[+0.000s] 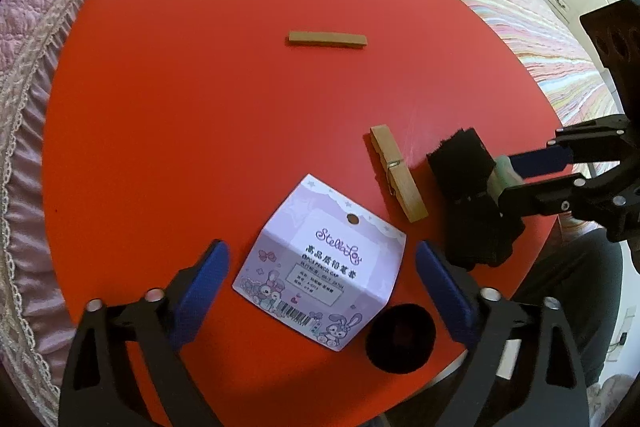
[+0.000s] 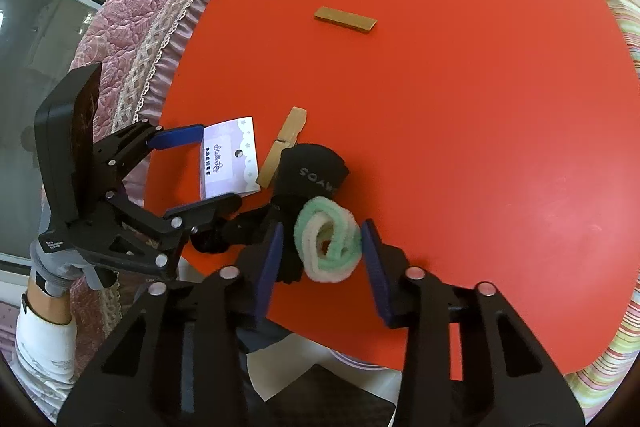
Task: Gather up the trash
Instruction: 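Grasp the lilac card package with the left tool while the right tool grasps the green hair tie, then carry the card package and hair tie to the wastebasket and release both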
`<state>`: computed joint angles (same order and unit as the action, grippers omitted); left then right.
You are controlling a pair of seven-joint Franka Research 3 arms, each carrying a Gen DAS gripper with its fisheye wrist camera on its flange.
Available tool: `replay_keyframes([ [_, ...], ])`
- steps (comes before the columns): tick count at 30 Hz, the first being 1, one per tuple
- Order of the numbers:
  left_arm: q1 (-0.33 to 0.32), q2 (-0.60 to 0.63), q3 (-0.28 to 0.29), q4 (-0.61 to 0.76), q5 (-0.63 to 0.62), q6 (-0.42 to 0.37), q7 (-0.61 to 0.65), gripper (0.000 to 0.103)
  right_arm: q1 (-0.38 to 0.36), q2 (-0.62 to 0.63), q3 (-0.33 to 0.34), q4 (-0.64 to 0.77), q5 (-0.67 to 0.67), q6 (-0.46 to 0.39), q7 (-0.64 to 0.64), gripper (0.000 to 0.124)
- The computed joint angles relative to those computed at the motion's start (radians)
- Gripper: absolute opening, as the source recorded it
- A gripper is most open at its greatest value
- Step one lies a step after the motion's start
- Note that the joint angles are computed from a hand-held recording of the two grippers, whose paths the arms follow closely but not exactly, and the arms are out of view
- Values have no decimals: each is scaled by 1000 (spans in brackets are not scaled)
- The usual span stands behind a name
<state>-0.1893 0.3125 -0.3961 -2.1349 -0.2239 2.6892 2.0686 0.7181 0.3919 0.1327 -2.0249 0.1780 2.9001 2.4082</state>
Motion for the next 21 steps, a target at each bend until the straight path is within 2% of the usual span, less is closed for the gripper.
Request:
replay_keyframes([
  [2,0,-6,0,-2,5,-3,3,74,-2,1,3,1,2,-1,-5,29],
  [8,6,-22,0,-6,-22,-2,18,66,25,-9,-28,-6,-30,8,24,27],
  [21,20,-115,-6,-72,-169,70,65,66,98,-84,-123,-67,-237,24,209,27],
])
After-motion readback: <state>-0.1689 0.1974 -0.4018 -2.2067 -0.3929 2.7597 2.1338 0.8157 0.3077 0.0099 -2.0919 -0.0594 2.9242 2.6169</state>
